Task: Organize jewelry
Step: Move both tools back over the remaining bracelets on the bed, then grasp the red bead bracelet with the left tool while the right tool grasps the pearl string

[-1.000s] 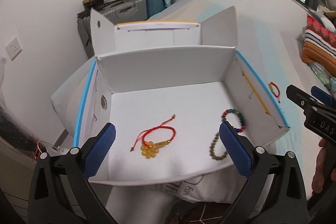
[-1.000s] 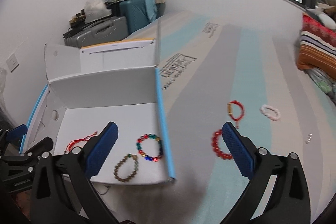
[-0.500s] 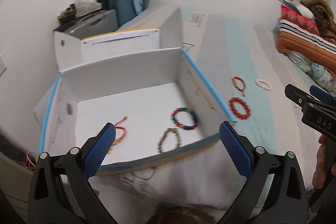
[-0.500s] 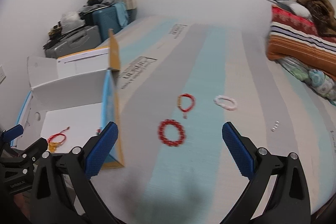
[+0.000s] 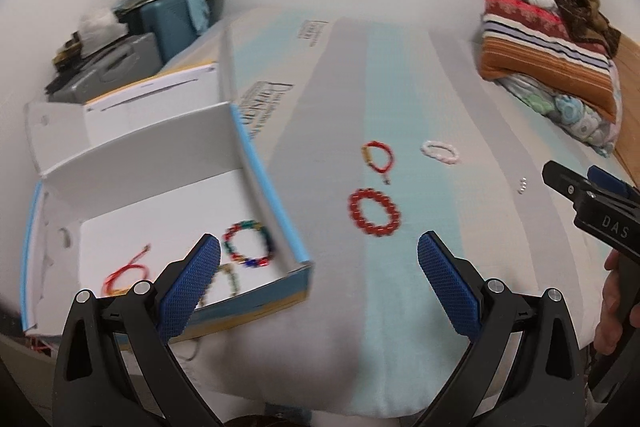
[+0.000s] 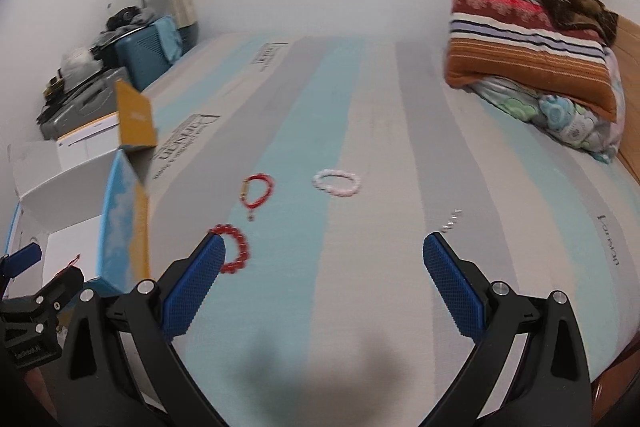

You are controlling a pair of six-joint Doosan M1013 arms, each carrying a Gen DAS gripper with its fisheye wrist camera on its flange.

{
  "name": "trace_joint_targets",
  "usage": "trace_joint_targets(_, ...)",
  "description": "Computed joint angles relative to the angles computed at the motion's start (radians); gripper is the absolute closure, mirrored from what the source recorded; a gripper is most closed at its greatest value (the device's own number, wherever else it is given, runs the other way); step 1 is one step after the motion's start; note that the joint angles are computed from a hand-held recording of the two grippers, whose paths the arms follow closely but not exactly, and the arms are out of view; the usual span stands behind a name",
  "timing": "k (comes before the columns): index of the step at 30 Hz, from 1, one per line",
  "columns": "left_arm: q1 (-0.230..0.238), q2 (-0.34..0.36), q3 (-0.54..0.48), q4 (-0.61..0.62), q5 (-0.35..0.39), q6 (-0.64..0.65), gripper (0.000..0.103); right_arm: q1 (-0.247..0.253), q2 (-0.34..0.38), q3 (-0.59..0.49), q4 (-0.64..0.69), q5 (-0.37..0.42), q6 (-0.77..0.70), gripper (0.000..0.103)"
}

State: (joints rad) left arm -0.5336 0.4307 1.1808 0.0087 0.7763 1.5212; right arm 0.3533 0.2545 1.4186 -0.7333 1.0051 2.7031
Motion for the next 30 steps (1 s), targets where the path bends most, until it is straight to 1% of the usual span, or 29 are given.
trace_joint_targets(4, -0.025, 0.037, -0.043, -0.008, 0.019, 0.008, 0.006, -0.035, -0.013, 0.026, 0.01, -0.007, 0.0, 0.008)
trace_joint_targets(8, -0.048, 0.083, -0.092, -0.015, 0.046, 0.025, 0.006, -0.081, -0.022, 0.056, 0.047, -0.043, -0.005, 0.008)
trace_joint_targets(13, -0.071, 0.148, -0.164, -0.007, 0.088, 0.029, 0.006, -0.14, -0.014, 0.076, 0.098, -0.072, -0.027, 0.008)
trace_joint_targets(17, -0.078, 0.198, -0.211, -0.013, 0.114, 0.028, 0.006, -0.182, -0.006, 0.09, 0.135, -0.094, -0.041, 0.008)
trace_joint_targets(21, -0.079, 0.233, -0.236, -0.014, 0.125, 0.03, 0.007, -0.225, 0.0, 0.109, 0.168, -0.119, -0.054, 0.008)
trace_joint_targets(24, -0.077, 0.254, -0.251, -0.038, 0.131, 0.039, 0.008, -0.25, 0.005, 0.119, 0.194, -0.132, -0.06, 0.008)
trace_joint_targets(27, -0.084, 0.276, -0.269, 0.004, 0.148, 0.016, 0.008, -0.27, 0.017, 0.121, 0.211, -0.133, -0.08, 0.008)
trace_joint_targets(30, -0.086, 0.286, -0.271, 0.011, 0.138, 0.02, 0.008, -0.286, 0.029, 0.121, 0.226, -0.136, -0.1, 0.008)
